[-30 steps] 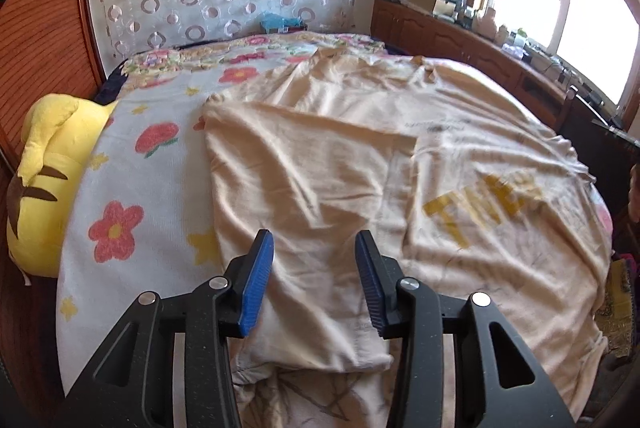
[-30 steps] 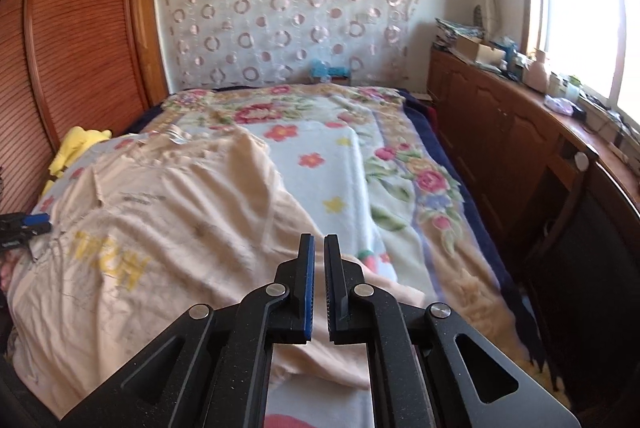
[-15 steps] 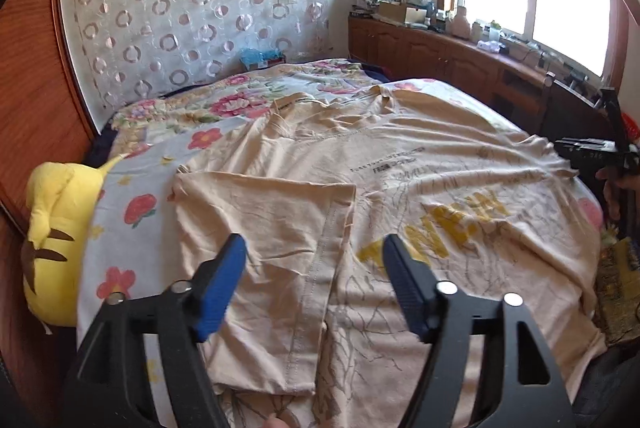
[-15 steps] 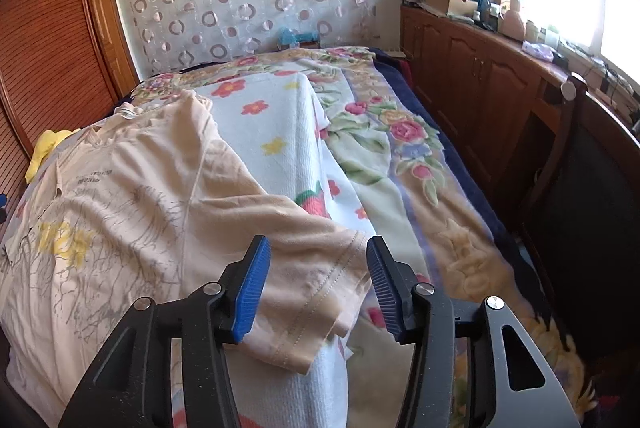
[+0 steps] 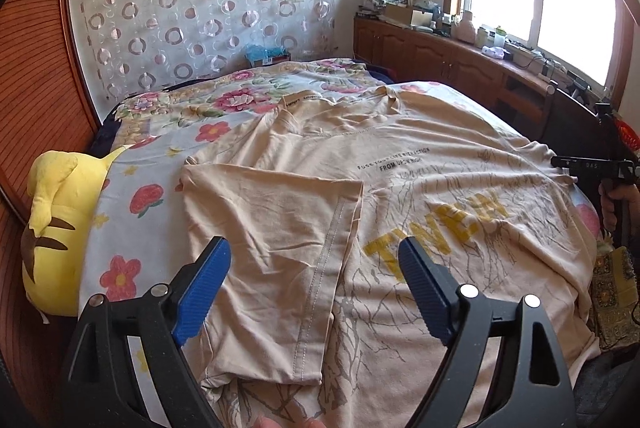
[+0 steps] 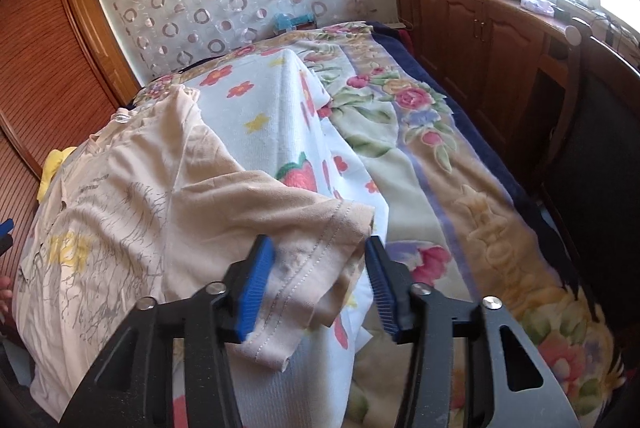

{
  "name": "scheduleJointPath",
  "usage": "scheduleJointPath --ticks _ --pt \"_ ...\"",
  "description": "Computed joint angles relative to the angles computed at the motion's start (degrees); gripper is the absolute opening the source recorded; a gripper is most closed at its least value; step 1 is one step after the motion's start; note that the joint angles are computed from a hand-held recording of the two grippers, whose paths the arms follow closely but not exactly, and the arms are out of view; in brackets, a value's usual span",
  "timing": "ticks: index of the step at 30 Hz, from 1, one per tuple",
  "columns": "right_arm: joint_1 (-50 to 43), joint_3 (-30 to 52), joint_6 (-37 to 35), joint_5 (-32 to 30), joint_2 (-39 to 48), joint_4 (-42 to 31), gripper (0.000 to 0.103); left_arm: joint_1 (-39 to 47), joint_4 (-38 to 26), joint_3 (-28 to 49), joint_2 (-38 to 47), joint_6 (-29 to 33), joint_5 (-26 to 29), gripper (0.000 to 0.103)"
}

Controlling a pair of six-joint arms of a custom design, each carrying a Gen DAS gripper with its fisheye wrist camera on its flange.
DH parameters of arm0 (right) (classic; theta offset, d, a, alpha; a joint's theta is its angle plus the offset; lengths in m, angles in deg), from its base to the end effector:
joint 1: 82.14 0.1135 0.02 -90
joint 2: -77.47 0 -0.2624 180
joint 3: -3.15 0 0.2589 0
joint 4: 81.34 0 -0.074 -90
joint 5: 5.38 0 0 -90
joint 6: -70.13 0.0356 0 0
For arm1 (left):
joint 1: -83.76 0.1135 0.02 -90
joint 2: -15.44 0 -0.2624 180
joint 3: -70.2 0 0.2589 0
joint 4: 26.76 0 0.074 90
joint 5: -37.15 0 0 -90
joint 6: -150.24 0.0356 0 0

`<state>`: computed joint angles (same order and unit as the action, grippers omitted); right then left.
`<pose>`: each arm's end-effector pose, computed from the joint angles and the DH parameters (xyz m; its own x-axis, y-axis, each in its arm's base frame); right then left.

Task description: Fold small clothes

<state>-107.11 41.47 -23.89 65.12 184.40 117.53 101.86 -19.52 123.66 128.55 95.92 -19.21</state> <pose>0.2410 -0.0991 0.0414 -0.7043 0.2551 -0.6625 0.1534 0.9659 0.2088 0.3075 0.0797 0.0493 -0.5753 0.3228 -0.7515 0.4901 0.8717 -0.0008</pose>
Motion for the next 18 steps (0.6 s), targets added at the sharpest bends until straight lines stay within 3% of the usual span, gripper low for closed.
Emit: scheduleJointPath --ticks 2,5,10,18 --pt "-0.2 -0.5 -1.2 -0.5 1.2 2.3 0.017 0.2 -0.1 -0.4 -0.4 0.0 0.4 0.086" --pt "2.2 -2.6 -2.4 3.8 0.3 5.7 0.003 0.5 0.0 -0.9 -0.9 0.2 0.9 0.086" --pt "5.3 -7.6 -2.4 6.2 -6.6 8.9 0.002 1.7 1.3 -2.1 -2.3 -0.9 1.6 0.086" --pt "15.2 -11.9 -0.6 8.2 -23.6 2.6 0.002 2.0 1.6 -2.5 -2.6 -1.4 1.4 0.086"
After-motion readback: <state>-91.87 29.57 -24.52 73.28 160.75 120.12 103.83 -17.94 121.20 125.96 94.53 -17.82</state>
